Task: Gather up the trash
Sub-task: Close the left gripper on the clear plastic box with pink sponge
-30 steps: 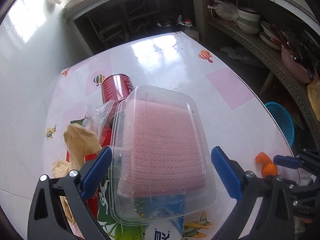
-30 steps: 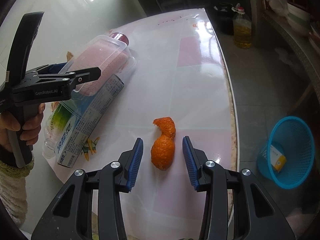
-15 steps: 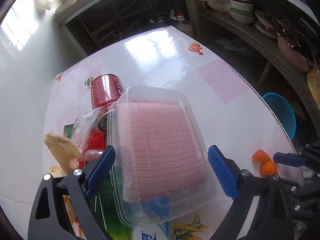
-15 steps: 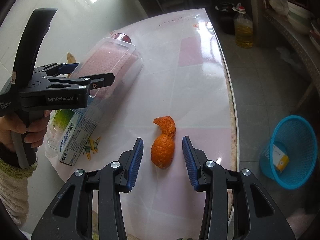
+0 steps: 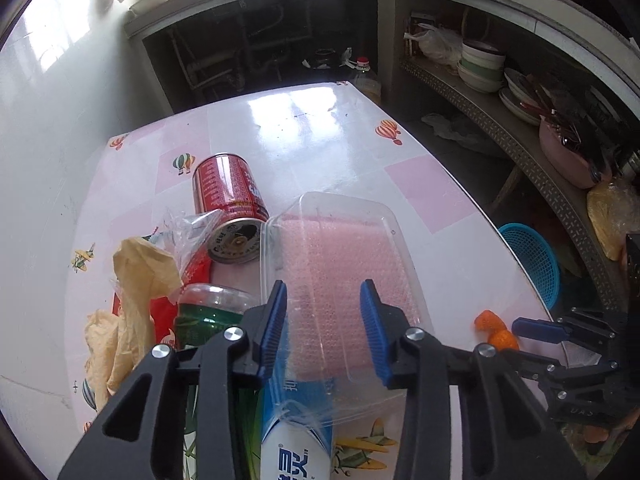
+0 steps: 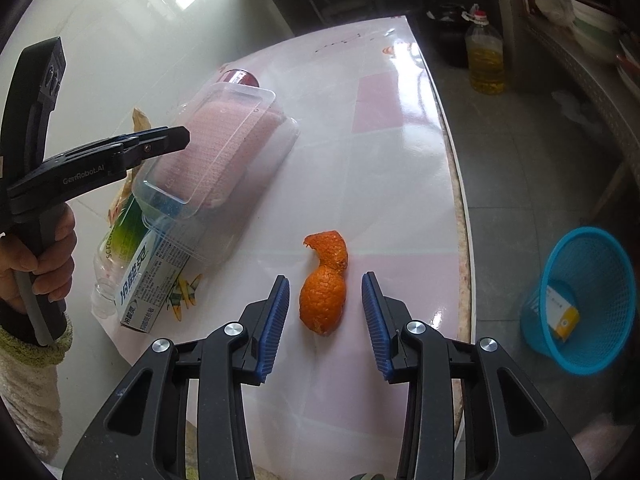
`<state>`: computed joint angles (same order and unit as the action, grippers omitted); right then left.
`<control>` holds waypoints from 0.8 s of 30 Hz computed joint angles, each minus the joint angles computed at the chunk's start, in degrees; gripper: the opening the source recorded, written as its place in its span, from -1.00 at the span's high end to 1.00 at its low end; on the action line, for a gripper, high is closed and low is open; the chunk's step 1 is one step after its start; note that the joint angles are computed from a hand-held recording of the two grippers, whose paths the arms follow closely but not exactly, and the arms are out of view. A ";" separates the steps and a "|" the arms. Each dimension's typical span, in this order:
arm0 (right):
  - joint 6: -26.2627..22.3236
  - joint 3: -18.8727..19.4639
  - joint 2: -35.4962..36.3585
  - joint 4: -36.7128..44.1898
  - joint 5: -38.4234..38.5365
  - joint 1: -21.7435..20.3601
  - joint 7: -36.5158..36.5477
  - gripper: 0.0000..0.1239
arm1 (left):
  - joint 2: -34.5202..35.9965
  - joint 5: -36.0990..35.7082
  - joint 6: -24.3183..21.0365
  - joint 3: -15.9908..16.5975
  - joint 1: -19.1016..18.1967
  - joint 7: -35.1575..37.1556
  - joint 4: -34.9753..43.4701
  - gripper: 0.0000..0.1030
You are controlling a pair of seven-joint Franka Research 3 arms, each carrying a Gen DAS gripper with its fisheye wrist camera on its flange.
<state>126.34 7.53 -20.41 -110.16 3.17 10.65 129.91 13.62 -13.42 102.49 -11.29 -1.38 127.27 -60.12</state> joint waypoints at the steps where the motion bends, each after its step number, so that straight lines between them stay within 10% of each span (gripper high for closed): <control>1: -0.01 -0.11 -0.06 -0.04 0.15 0.05 -0.17 0.41 | -0.64 -0.13 0.60 -0.01 0.09 0.32 -0.95 -0.11; 3: 0.09 -0.22 -0.11 -0.13 0.39 0.07 -0.22 0.43 | -1.83 -0.25 1.99 0.00 -0.01 0.82 -2.69 -0.60; 8: 0.54 -0.33 -0.30 -0.46 0.87 -0.02 -0.14 0.43 | -1.26 0.56 -0.99 -0.54 -1.65 1.07 -1.28 -0.88; 24: 3.21 -0.88 -2.42 -3.35 3.27 -0.19 -1.06 0.43 | 2.68 15.85 2.14 -0.52 -8.25 -8.74 -1.33 -0.80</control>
